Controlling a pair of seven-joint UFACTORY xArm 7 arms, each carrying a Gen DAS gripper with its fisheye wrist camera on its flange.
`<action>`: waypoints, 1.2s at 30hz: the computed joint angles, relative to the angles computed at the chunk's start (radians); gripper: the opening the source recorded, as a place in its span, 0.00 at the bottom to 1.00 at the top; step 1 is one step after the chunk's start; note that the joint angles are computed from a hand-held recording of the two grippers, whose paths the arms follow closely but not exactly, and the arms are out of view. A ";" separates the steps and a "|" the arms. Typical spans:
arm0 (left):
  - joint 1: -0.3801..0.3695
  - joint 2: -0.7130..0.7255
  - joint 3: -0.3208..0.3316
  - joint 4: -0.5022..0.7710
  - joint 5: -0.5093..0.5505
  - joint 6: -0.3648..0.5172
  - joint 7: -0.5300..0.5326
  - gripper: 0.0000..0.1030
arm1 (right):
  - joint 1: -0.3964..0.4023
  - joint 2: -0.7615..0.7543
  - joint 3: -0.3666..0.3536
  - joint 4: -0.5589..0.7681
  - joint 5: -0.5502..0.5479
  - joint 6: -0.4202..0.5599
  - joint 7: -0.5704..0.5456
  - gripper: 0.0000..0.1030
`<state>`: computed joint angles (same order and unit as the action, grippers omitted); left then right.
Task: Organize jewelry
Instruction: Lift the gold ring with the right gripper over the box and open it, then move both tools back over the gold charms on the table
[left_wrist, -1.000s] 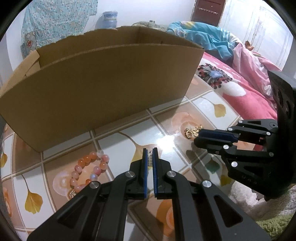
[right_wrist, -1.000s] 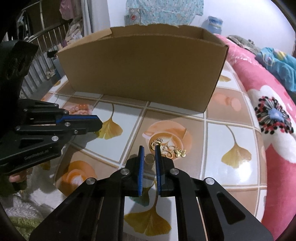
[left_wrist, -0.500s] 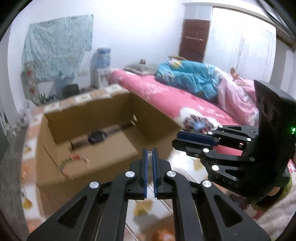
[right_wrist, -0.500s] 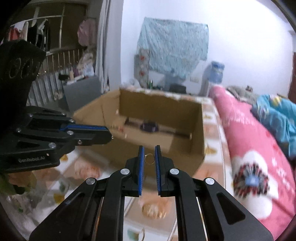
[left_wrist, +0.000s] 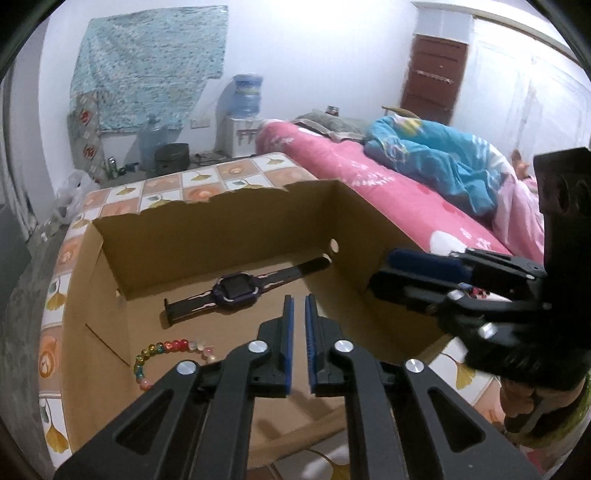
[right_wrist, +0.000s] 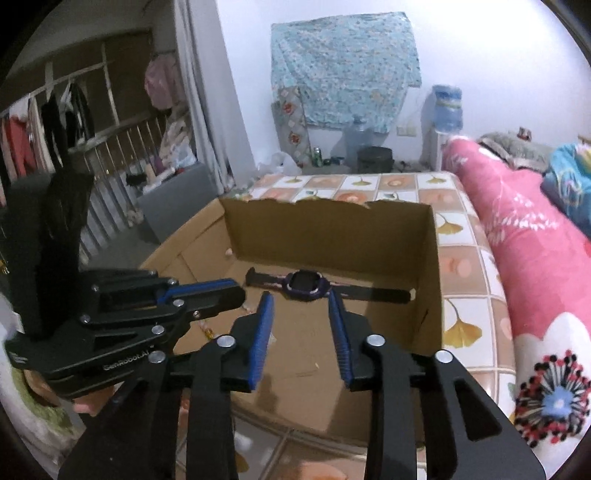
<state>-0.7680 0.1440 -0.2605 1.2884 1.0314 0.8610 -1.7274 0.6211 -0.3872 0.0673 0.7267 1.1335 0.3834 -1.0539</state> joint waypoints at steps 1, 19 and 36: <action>-0.003 -0.010 0.001 -0.012 0.013 0.007 -0.025 0.13 | 0.002 -0.007 -0.008 -0.002 0.013 0.004 -0.007 0.35; -0.094 -0.063 -0.119 -0.032 0.088 0.208 -0.166 0.60 | -0.061 -0.334 -0.104 -0.233 -0.043 0.014 0.032 0.64; -0.237 0.251 -0.005 0.194 -0.046 0.068 0.026 0.52 | -0.063 -0.450 -0.129 -0.485 -0.425 0.092 0.393 0.44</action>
